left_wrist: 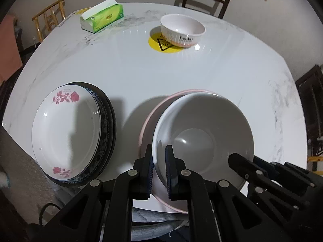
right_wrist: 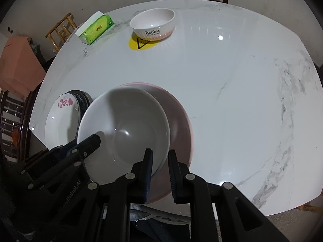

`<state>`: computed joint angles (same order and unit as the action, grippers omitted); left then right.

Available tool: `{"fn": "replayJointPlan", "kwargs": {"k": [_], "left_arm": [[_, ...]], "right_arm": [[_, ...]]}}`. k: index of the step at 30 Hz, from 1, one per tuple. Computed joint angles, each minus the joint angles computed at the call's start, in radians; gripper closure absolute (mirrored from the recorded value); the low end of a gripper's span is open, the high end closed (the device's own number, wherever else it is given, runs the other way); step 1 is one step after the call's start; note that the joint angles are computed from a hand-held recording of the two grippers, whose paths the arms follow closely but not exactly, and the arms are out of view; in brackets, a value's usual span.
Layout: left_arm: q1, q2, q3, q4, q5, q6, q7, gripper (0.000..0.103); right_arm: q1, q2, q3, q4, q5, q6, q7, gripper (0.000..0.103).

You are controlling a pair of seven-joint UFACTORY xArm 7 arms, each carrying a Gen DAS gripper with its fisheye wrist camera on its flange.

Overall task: Organize plates and bowls
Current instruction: 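Carry the 'Dog' bowl with both grippers and lower it into the pink-rimmed bowl, then set the 'Dog' bowl inside the pink-rimmed bowl and open both grippers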

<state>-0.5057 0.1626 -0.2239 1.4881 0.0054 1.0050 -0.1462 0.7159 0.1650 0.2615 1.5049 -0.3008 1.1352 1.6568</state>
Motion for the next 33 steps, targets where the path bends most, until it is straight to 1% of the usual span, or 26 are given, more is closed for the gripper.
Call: {"fn": "replayJointPlan", "kwargs": {"k": [4, 8, 10, 20, 33], "left_arm": [[-0.012, 0.023, -0.002, 0.021, 0.026, 0.019, 0.005, 0.095], [-0.015, 0.044, 0.000, 0.038, 0.023, 0.032, 0.016, 0.095], [-0.013, 0.047, 0.001, 0.038, 0.014, 0.035, 0.021, 0.095], [-0.004, 0.061, 0.003, 0.045, -0.021, 0.030, 0.051, 0.093], [0.008, 0.058, 0.003, 0.047, -0.057, 0.019, 0.084, 0.093]], "right_arm": [[-0.008, -0.009, -0.002, -0.022, 0.012, -0.015, 0.008, 0.087], [-0.014, -0.003, -0.002, -0.021, 0.021, -0.013, -0.001, 0.086], [-0.013, 0.009, -0.004, -0.003, 0.012, -0.001, -0.002, 0.084], [0.000, 0.030, -0.012, 0.028, -0.001, 0.031, 0.006, 0.084], [0.005, 0.018, -0.010, 0.009, 0.004, 0.014, 0.009, 0.084]]}}
